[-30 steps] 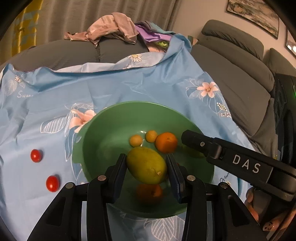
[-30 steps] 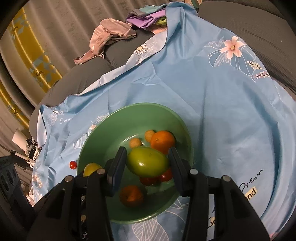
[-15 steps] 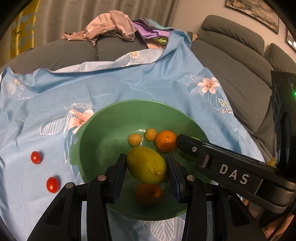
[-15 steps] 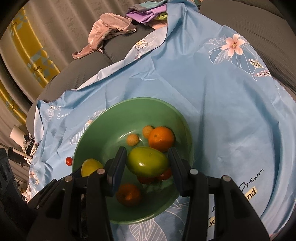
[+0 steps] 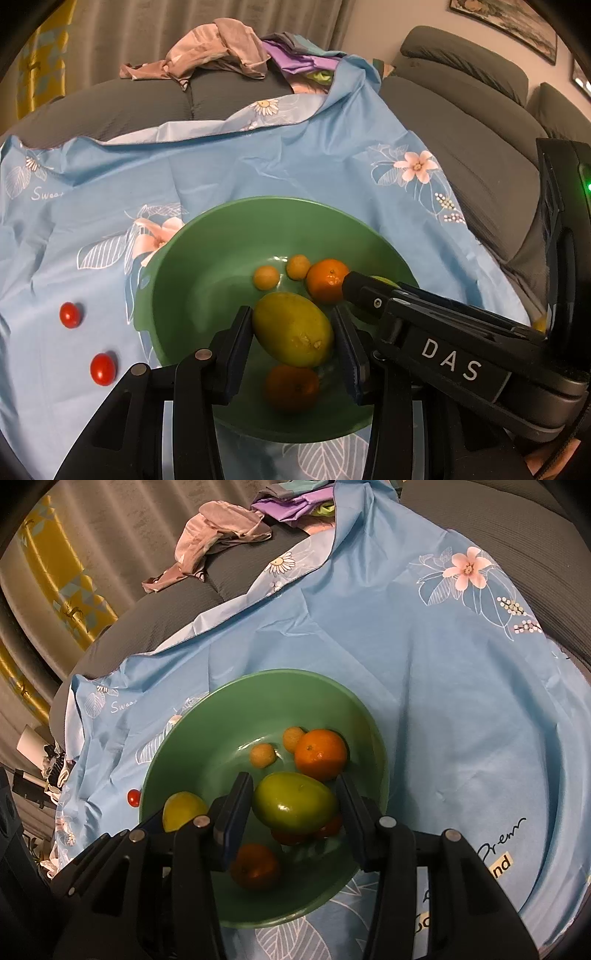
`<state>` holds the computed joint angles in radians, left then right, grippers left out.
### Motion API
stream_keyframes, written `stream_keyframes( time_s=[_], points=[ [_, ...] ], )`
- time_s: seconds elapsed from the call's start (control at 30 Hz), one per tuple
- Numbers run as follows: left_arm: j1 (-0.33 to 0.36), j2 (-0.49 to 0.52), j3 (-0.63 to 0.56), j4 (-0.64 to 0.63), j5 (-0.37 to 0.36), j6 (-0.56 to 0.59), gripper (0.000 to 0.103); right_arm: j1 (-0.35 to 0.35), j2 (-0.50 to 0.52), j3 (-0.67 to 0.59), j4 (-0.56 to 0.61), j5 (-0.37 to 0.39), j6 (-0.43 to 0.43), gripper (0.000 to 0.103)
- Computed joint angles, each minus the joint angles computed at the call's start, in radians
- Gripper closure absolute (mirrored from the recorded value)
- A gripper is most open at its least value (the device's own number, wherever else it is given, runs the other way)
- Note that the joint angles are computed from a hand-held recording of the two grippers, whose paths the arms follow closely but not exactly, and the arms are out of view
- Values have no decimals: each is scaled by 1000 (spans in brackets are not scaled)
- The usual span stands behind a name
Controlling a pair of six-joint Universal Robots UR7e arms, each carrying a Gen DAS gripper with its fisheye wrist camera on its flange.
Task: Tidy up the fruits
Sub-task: 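Carry the lemon and the green oval fruit over the green bowl, then open both grippers to drop the lemon and green fruit into the bowl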
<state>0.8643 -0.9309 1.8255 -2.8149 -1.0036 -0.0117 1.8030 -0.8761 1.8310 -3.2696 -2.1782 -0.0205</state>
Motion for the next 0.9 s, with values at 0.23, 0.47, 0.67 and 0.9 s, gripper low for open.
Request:
stream_keyframes(
  time_s=[0.23,0.47,0.67,0.9],
  points=[
    [2,0,-6,17,-5,-12,60,3,2,-3,5,-13,1,54],
    [3,-29,-11,67,2,-42,60,15,4,4,-39,-7,-39,54],
    [1,-82,17,45,64,-28,43,32,11,8,-92,15,-70,40],
    [48,-163,10,57,123,-79,39,55,37,-8,-92,23,-127,40]
  ],
)
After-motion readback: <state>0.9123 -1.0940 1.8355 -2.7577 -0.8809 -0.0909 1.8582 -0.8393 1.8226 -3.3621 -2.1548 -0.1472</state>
